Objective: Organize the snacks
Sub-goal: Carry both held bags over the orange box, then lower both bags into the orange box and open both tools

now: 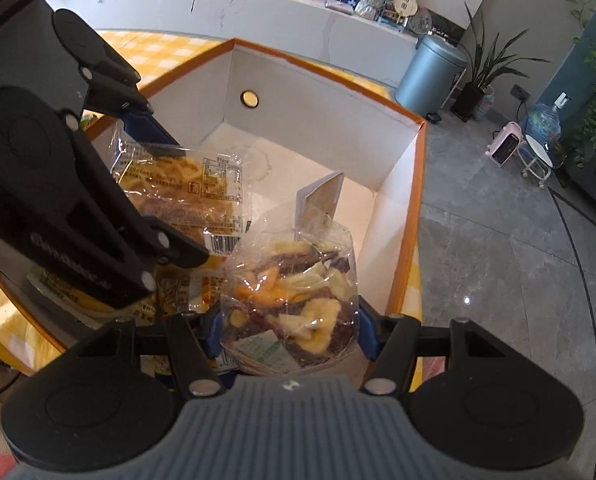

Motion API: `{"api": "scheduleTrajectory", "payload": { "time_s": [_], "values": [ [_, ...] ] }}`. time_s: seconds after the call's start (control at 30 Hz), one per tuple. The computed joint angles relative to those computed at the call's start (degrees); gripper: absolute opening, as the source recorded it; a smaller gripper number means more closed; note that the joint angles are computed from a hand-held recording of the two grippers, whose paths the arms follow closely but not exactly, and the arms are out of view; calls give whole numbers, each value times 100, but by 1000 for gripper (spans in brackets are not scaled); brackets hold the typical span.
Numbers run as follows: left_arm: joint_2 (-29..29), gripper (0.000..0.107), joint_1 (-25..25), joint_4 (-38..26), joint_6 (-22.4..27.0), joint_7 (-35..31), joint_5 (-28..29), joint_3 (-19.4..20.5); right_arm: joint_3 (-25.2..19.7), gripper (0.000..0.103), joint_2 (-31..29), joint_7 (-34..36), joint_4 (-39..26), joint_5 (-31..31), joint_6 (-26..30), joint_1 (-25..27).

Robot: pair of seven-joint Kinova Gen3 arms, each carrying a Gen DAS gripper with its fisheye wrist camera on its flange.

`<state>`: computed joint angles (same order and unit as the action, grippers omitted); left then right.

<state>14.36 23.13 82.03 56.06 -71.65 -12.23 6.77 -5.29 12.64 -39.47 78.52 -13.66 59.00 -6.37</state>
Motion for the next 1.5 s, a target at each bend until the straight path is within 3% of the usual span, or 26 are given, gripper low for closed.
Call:
{"api": "scheduleTrajectory", "payload": {
  "time_s": [0.43, 0.53, 0.77, 1.03, 1.27, 1.5],
  "values": [
    [1, 95, 247, -109, 284, 353, -350, -12, -5, 62, 9, -187, -3, 298, -29, -181],
    [-67, 97, 227, -113, 291, 339, -334, 9, -17, 70, -35, -145, 44, 286, -95, -170],
    [-386, 103, 275, 88, 8, 689, -516, 58, -7, 86, -312, -106, 257, 126, -363, -127],
    [-1007, 103, 369, 647, -395, 1645, -1083, 214, 65, 88, -827, -86, 852, -102, -952, -110],
    [-1703, 103, -1058, 1298, -730, 2582, -1800, 1952, 220, 88, -1304, -124, 1520, -978, -1513, -41],
    [-2916, 103, -2900, 2368, -1601, 4120, -2367, 3556, 574, 88, -1952, -76, 2480, -2407, -2146, -259]
  ]
}}
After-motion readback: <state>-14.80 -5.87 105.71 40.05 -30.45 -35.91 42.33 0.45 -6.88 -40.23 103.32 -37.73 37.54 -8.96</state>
